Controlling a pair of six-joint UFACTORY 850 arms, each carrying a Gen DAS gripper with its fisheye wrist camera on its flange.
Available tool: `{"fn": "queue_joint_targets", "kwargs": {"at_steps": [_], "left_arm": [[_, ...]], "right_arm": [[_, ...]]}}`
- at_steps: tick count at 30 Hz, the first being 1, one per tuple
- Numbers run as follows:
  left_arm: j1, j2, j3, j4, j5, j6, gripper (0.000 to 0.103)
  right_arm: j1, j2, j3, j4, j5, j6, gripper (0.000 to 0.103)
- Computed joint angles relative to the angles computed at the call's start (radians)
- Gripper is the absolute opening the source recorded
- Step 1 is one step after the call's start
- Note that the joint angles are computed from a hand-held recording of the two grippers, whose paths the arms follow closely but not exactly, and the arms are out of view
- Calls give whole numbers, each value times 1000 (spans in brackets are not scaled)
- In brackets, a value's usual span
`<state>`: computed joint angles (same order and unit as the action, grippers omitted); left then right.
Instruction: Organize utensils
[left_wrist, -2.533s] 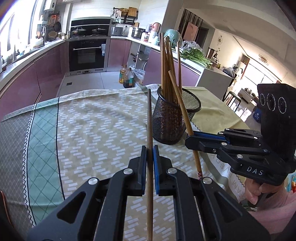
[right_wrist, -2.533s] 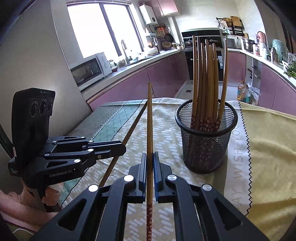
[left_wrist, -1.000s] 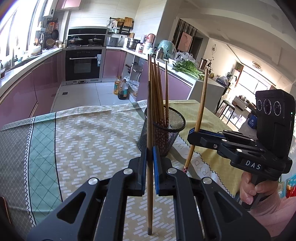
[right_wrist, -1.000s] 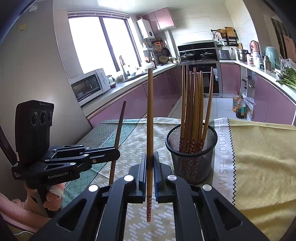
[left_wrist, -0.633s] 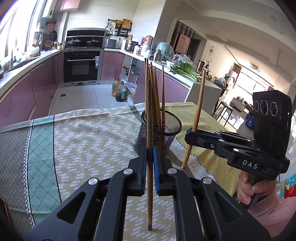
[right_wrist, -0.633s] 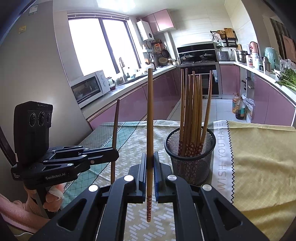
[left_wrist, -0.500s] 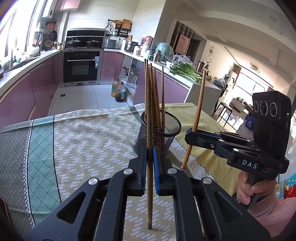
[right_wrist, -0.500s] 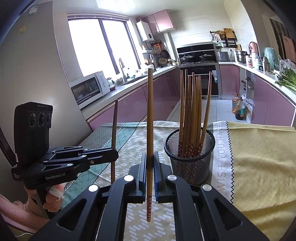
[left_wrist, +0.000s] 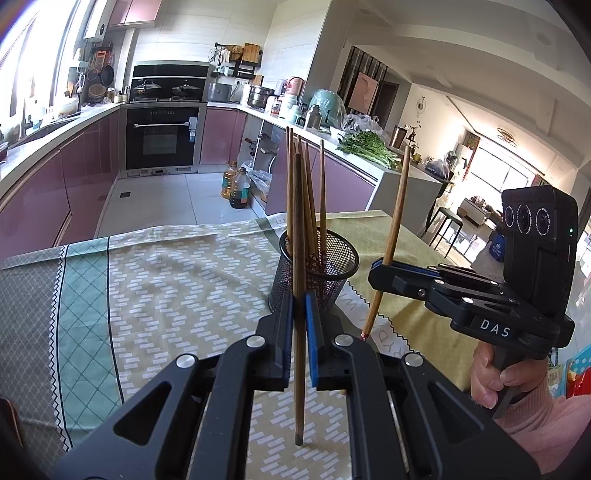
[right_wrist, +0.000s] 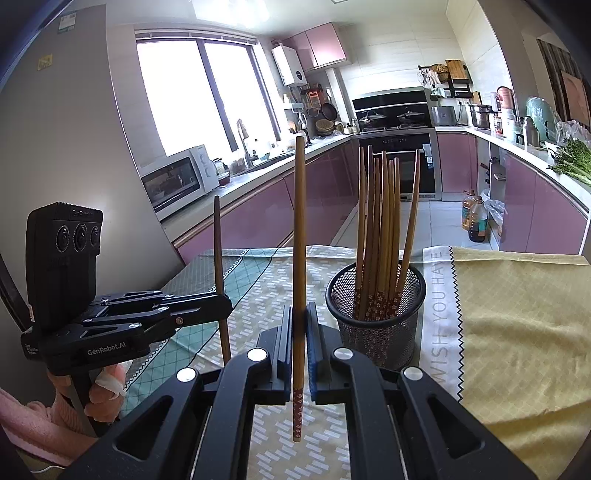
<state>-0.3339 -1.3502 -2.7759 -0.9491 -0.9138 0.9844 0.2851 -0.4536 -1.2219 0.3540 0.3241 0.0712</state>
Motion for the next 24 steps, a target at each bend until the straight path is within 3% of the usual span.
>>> {"fn": "queue_joint_targets", "kwargs": {"at_steps": [12, 24], "left_arm": [[-1, 69, 122, -48, 42, 68, 7], [-3, 50, 74, -35, 30, 50, 7]], "right_arm": [[4, 3, -4, 31, 4, -36, 6], [6, 2, -12, 51, 11, -53, 6]]}}
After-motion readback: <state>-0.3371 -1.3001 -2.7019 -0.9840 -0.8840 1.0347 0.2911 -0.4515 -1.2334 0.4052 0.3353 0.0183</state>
